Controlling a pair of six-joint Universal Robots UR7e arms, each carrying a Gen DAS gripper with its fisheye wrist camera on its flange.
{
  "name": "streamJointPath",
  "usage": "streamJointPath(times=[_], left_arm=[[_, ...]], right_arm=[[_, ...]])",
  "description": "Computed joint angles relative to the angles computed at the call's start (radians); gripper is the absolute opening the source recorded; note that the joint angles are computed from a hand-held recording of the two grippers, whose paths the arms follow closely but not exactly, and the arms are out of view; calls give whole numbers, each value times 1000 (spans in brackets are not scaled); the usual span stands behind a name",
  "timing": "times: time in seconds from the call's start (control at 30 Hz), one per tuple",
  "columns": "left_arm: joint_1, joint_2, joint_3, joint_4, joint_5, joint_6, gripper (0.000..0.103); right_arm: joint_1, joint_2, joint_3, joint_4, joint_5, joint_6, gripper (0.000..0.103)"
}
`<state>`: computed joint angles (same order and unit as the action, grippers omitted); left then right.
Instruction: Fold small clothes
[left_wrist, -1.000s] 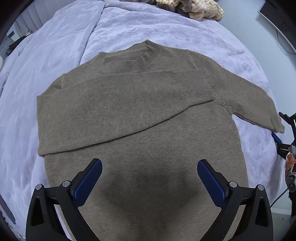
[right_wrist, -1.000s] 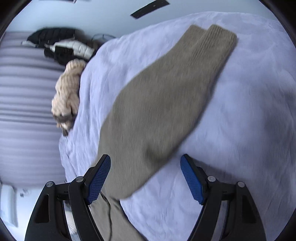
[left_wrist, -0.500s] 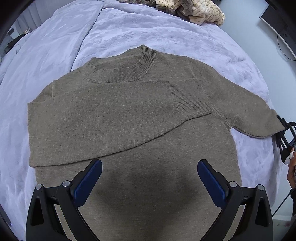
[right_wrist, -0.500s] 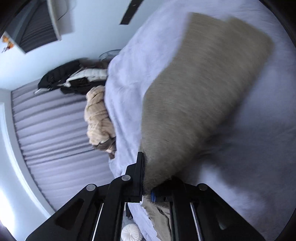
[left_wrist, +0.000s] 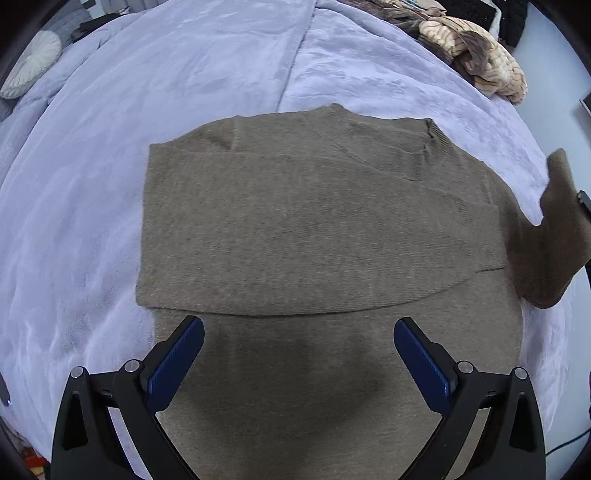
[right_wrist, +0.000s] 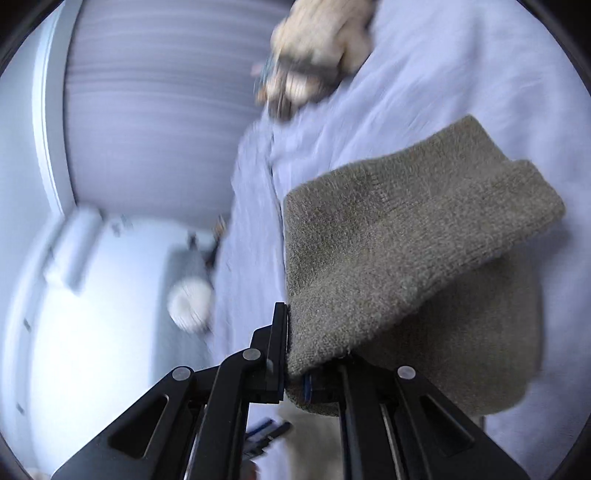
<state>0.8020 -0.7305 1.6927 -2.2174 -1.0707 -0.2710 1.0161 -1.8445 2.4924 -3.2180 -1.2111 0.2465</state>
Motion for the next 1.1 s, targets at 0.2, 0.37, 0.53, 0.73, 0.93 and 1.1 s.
streamJointPath(times=[0.2, 0.37, 0.53, 0.73, 0.93, 1.1], left_arm=[[38, -26, 11, -1, 27, -12, 103], [58, -57, 34, -47, 61, 20, 103], [82, -87, 36, -68, 68, 36, 103], [101, -86, 21, -103, 69, 45, 103], [109, -62, -7, -88, -2, 57, 103], [111, -6, -61, -56, -130, 86, 103]], right_arm=[[212, 398, -186, 59, -280, 78, 24], [239, 488, -216, 41, -366, 178, 73], [293, 480, -254, 23, -502, 180, 21], [495, 575, -385, 206, -739, -89, 15], [537, 670, -406, 359, -818, -114, 73], [453, 515, -226, 249, -691, -20, 73]])
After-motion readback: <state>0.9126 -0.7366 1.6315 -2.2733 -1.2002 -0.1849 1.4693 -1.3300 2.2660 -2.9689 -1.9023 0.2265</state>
